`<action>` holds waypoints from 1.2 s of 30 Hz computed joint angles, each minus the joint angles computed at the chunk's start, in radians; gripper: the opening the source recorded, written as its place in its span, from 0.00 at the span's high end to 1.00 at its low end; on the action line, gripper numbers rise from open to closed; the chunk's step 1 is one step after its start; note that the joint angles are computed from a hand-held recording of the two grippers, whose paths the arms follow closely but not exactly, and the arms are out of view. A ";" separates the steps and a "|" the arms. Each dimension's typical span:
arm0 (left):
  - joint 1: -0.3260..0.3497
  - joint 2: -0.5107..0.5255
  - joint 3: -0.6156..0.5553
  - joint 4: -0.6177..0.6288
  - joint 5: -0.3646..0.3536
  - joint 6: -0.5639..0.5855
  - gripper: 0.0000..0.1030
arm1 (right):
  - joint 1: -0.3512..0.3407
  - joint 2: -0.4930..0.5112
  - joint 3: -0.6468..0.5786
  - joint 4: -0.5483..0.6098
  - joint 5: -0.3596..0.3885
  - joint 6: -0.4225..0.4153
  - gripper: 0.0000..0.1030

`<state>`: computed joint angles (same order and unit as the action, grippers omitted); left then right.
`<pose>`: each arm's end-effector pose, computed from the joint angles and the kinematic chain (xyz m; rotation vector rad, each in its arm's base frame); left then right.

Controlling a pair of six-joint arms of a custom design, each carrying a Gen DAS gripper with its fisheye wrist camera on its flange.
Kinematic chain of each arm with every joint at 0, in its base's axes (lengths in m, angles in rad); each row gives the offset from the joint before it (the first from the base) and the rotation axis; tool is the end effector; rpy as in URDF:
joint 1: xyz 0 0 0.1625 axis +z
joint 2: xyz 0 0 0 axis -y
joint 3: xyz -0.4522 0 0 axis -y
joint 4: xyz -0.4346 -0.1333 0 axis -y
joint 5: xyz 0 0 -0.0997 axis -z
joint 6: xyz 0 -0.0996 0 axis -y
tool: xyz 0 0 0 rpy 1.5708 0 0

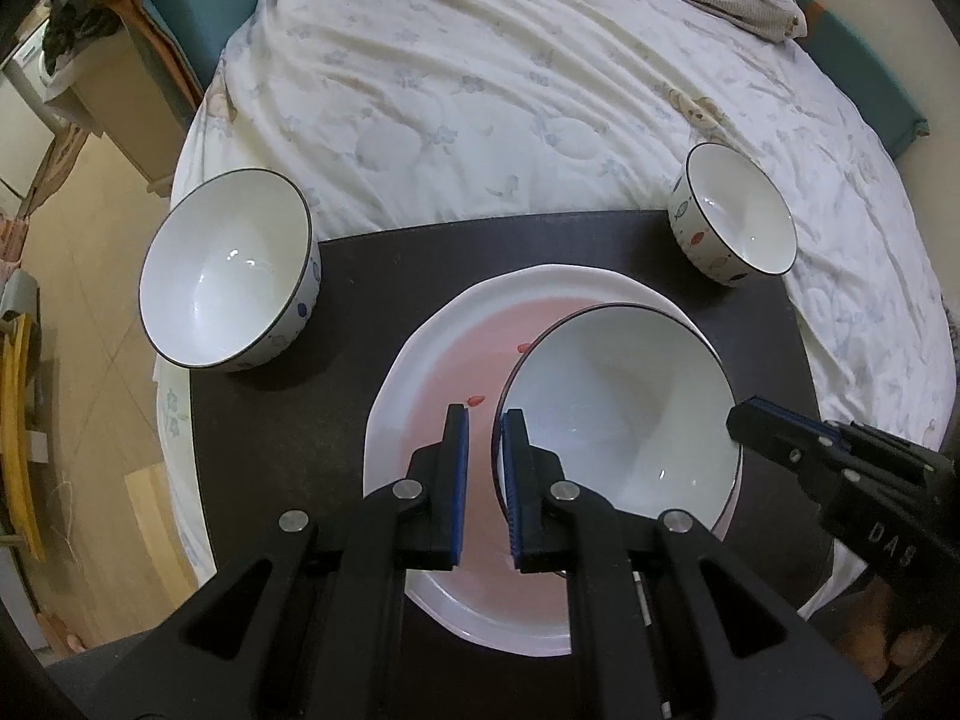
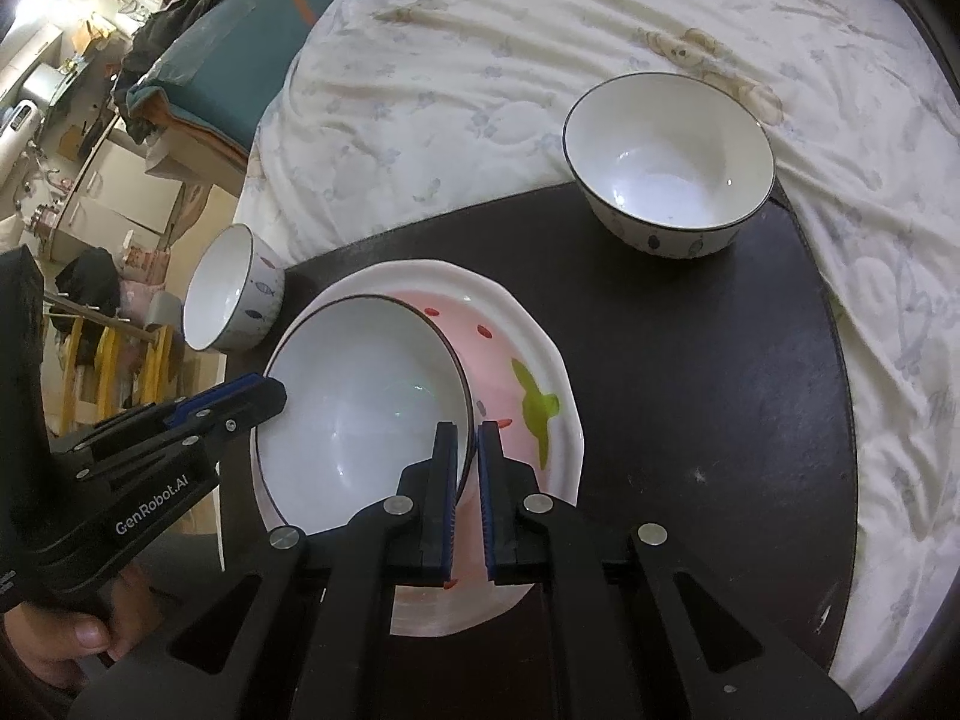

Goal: Organize plates and bowls

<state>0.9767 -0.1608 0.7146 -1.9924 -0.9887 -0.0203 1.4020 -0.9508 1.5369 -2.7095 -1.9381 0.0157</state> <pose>-0.3501 -0.8543 -0.0893 0.7693 2.4290 -0.0700 -0.0313 -0.7641 0.2634 -0.3831 -2.6261 0.7116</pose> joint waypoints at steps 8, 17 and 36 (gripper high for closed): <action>-0.009 -0.017 0.039 -0.060 0.031 0.032 0.89 | 0.001 -0.011 0.017 -0.044 0.005 0.002 0.89; -0.014 -0.033 0.041 -0.088 0.002 0.019 0.50 | 0.001 -0.031 0.032 -0.064 0.018 0.006 0.89; -0.080 0.013 -0.027 -0.122 0.010 -0.012 0.18 | -0.033 -0.152 0.146 -0.256 0.100 0.078 0.00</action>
